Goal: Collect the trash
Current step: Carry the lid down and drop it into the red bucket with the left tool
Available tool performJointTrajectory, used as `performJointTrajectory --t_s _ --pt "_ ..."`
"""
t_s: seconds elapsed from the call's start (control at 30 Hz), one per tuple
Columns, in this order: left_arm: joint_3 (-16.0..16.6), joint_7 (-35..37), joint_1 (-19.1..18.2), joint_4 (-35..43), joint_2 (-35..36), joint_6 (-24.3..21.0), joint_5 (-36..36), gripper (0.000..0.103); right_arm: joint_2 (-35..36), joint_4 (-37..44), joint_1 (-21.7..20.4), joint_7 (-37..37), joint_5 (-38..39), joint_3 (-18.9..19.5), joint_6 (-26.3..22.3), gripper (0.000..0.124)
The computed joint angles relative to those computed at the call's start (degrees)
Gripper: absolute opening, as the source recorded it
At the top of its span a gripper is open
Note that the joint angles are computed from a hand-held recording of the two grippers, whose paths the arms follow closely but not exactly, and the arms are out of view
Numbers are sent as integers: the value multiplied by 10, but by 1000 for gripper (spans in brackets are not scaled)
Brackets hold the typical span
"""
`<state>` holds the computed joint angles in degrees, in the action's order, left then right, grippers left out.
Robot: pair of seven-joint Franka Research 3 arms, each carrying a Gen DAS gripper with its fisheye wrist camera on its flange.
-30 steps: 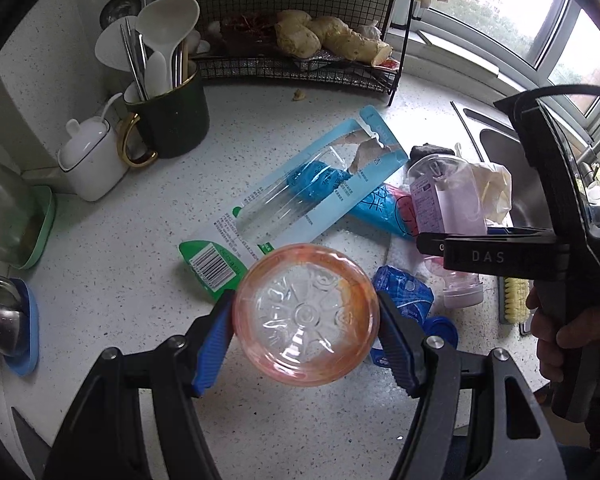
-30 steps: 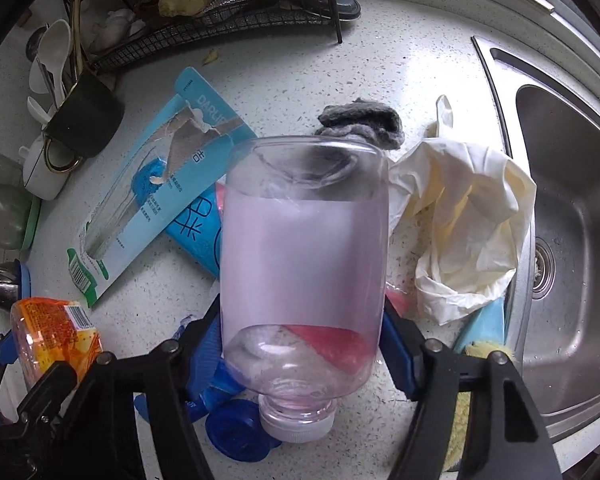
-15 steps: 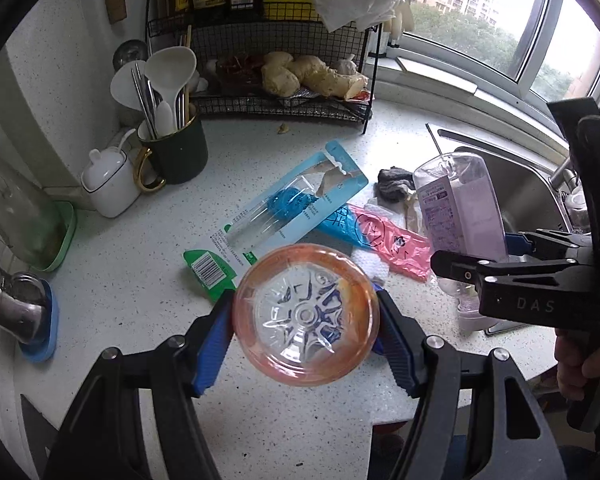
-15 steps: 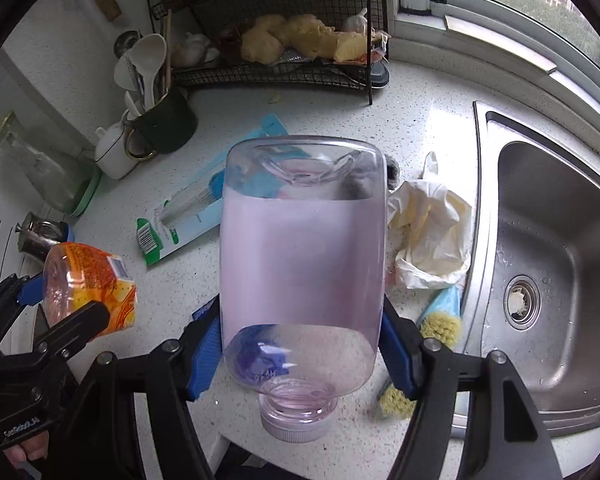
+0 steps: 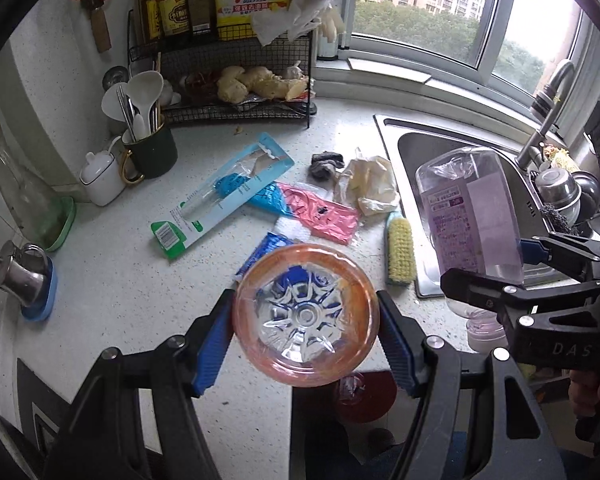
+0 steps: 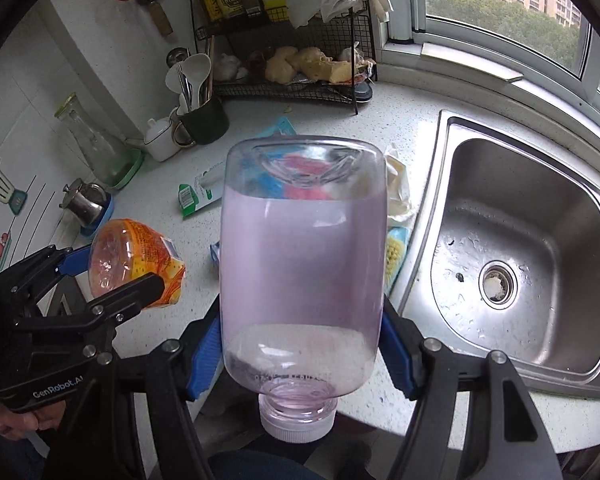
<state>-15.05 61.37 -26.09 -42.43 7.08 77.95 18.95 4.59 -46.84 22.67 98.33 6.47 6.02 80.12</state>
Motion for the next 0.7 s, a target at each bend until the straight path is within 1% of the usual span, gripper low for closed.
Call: performJointTrajectory --t_s 0.1,0.2,0.23,0.33,0.47,0.57,0.7 --pt "-14 -23 -42 32 15 -32 33 65 -69 -91 -13 -14 16 -5 20 66" --pt "-22 -54 -79 27 10 -40 50 65 -130 -161 -29 -33 31 -7 30 66" --pt "-25 -66 -92 32 13 -49 60 65 -150 -184 -35 -40 33 -7 34 66" --pt "-34 -104 -135 36 14 -75 83 66 -203 -239 -51 -56 52 -12 28 66" --pt "-48 -163 -179 21 7 -100 101 65 -265 -305 -69 -87 76 -21 18 66" --pt "-61 -202 -199 -2 -2 -108 102 65 -305 -348 -82 -104 94 -30 8 66" --pt "-76 -251 -210 -33 -13 -109 90 65 -342 -390 -98 -119 108 -38 -11 66"
